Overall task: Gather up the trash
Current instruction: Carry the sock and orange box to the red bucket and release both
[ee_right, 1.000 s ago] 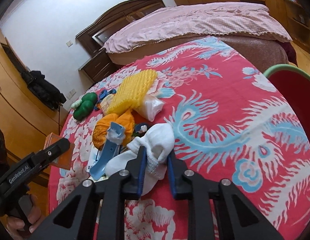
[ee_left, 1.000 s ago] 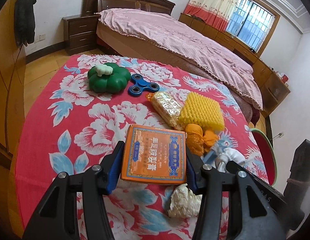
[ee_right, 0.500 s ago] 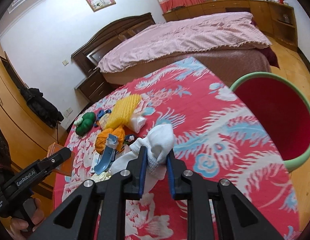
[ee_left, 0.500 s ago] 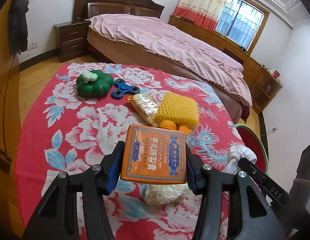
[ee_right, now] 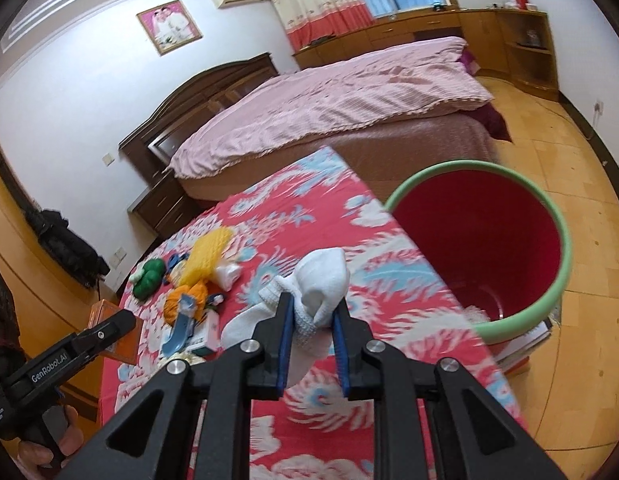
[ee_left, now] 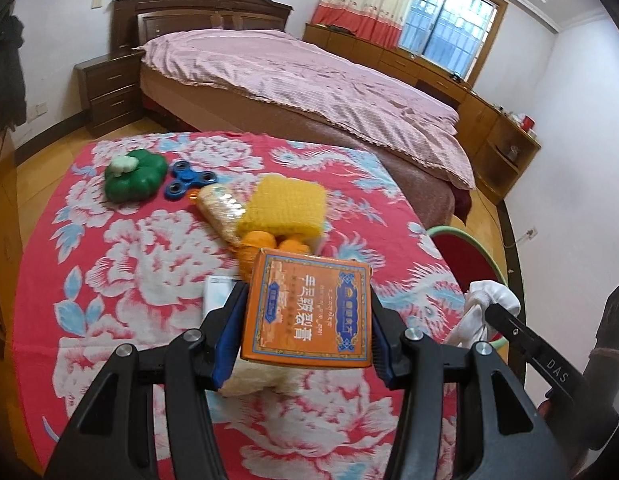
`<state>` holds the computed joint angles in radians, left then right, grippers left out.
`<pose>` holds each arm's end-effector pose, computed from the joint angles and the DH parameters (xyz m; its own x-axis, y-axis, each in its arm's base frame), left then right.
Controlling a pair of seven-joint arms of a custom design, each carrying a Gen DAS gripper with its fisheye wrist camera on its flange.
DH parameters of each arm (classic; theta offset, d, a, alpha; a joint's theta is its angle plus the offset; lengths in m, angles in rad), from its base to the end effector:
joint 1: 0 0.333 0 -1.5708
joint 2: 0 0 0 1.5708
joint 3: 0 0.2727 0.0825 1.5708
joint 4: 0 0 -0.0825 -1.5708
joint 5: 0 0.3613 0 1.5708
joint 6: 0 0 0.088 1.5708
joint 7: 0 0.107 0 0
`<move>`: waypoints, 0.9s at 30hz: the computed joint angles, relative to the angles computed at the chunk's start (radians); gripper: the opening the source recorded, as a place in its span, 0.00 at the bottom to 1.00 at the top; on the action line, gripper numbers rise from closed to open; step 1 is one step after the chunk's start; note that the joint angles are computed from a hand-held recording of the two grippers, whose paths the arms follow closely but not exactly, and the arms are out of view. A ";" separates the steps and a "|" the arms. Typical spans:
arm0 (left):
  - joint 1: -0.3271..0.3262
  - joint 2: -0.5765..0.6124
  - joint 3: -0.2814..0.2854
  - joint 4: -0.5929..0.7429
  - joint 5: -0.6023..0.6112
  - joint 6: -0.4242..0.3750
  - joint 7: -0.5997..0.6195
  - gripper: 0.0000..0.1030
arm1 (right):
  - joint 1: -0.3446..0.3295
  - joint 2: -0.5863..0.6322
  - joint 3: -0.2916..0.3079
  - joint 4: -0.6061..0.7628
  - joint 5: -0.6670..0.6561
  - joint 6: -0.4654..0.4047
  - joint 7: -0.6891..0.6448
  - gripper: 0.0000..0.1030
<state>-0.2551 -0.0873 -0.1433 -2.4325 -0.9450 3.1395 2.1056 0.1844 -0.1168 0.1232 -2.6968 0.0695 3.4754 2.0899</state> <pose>0.4763 -0.1236 0.3804 -0.1000 -0.9565 0.2741 -0.7443 -0.1109 -0.6586 0.4320 0.1286 0.3529 -0.0903 -0.9092 -0.4064 -0.6525 0.3623 -0.6656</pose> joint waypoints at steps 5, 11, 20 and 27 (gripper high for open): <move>0.003 0.027 -0.028 0.031 0.079 -0.025 -0.054 0.53 | -0.044 -0.035 0.014 -0.044 0.061 0.022 -0.034 0.20; 0.003 0.084 -0.068 0.091 0.215 -0.044 -0.132 0.53 | -0.087 -0.045 0.004 -0.070 0.103 0.037 -0.054 0.20; 0.006 0.225 -0.126 0.249 0.335 -0.080 -0.163 0.53 | -0.127 0.007 -0.061 -0.053 0.076 0.019 -0.036 0.22; -0.017 0.336 -0.122 0.373 0.477 -0.116 -0.262 0.53 | -0.135 0.074 -0.123 -0.009 0.026 0.008 -0.021 0.25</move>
<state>-0.2717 0.2491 -0.2650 -2.0600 -0.4675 3.0237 1.8436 0.0495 -0.0426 0.0007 -2.7056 0.0955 3.4838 2.0685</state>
